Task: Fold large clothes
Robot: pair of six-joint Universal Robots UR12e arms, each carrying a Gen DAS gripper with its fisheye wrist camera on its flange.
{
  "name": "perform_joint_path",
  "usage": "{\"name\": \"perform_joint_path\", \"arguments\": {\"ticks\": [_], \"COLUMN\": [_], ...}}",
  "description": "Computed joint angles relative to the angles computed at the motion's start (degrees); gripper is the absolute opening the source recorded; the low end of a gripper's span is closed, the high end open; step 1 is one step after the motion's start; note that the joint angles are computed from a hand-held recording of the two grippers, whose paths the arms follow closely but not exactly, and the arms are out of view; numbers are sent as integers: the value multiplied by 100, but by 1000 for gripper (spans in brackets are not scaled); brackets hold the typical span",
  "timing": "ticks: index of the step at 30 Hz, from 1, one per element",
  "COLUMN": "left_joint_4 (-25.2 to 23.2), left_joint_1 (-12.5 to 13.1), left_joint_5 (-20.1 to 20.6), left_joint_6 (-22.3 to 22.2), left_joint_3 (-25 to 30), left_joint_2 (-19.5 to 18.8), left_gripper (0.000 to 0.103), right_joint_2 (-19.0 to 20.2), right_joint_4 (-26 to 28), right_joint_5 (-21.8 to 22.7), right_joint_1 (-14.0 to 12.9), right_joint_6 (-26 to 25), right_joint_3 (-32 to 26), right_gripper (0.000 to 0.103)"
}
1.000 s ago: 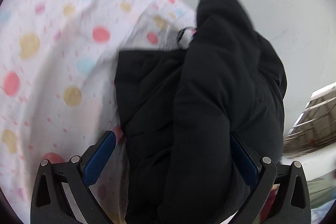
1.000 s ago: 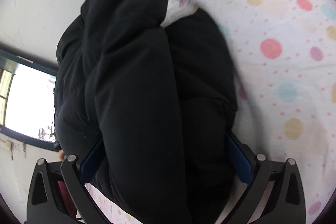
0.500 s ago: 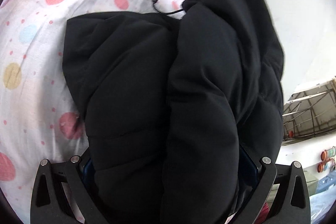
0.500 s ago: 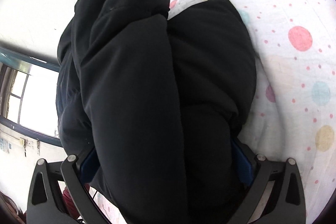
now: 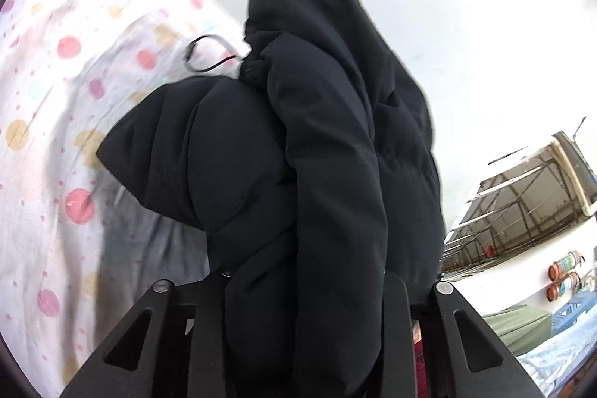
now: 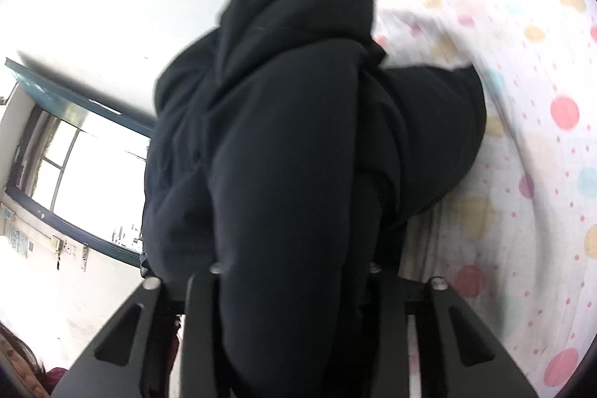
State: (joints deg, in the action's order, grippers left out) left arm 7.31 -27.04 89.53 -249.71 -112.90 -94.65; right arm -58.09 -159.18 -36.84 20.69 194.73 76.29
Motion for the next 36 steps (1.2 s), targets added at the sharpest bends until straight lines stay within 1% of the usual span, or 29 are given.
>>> {"name": "perform_joint_path", "arguments": {"ticks": [1,5,6,8,9,10,12,13,14,16,17,18,19,20,21,23,24,25,26,27,28,29,30,31,32,33,34,35,36], "left_joint_4": [44,87,62,46,-1,-5,-68,-96,-125,-231,-274,-264,-278,-385,-508,-797,-1184,-1433,-1457,-1430,-1401,-1375,-1387,-1518,-1770,-2066,-2219,-2356,-2599], "left_joint_1": [-40,-250,-318,-372,-439,-494,-648,-717,-794,-880,-866,-876,-891,-911,-868,-807,-799,-762,-700,-694,-707,-730,-757,-790,-813,-834,-829,-802,-871], "left_joint_5": [46,280,341,337,367,381,464,509,560,622,592,597,597,620,592,497,570,541,445,468,546,626,702,794,921,1044,1104,1216,1568], "left_joint_6": [13,61,10,73,95,126,106,104,47,83,79,-28,-46,-5,-22,18,76,91,83,16,-12,21,40,89,191,285,325,354,418], "left_joint_3": [33,187,206,225,229,203,225,233,225,251,242,202,129,97,58,22,39,38,8,-40,-73,-92,-84,-53,4,51,28,2,47], "left_joint_2": [-3,-13,8,51,93,141,184,197,217,214,222,233,292,299,358,340,336,317,298,284,284,300,314,346,391,477,566,660,747], "left_gripper": [27,26,26,26,26,26,26,26,26,26,26,26,26,26,26,26,27,29,30,35,42,45,49,55,58,60,60,60,65], "right_joint_2": [-37,-241,-304,-428,-526,-631,-756,-877,-975,-1188,-1289,-1380,-1449,-1548,-1588,-1689,-1662,-1623,-1603,-1556,-1518,-1503,-1532,-1592,-1642,-1709,-1837,-1879,-1975], "right_joint_4": [-167,-531,-615,-730,-773,-768,-665,-616,-538,-470,-405,-387,-480,-498,-510,-517,-494,-497,-487,-471,-611,-775,-931,-932,-926,-901,-853,-947,-1199], "right_joint_5": [39,122,128,205,228,279,292,301,347,369,371,375,438,479,465,341,232,3,-121,-241,-328,-382,-519,-696,-800,-902,-1193,-1436,-1761], "right_joint_1": [4,-6,-6,-39,-44,-88,-77,-86,-130,-149,-167,-179,-202,-226,-235,-262,-253,-240,-229,-226,-241,-256,-258,-242,-234,-227,-204,-183,-168], "right_joint_6": [59,63,40,-12,-63,-149,-283,-378,-439,-574,-674,-708,-629,-643,-693,-670,-634,-535,-468,-403,-190,9,57,-20,-33,-55,-229,-249,-218], "right_joint_3": [34,231,293,445,552,686,779,921,1004,1280,1388,1515,1678,1826,1939,2182,2213,2269,2293,2313,2373,2427,2503,2550,2588,2628,2683,2696,2776], "right_gripper": [24,21,20,19,19,19,19,19,19,19,19,19,19,19,19,19,19,20,20,23,29,32,40,53,62,78,83,83,84]}}
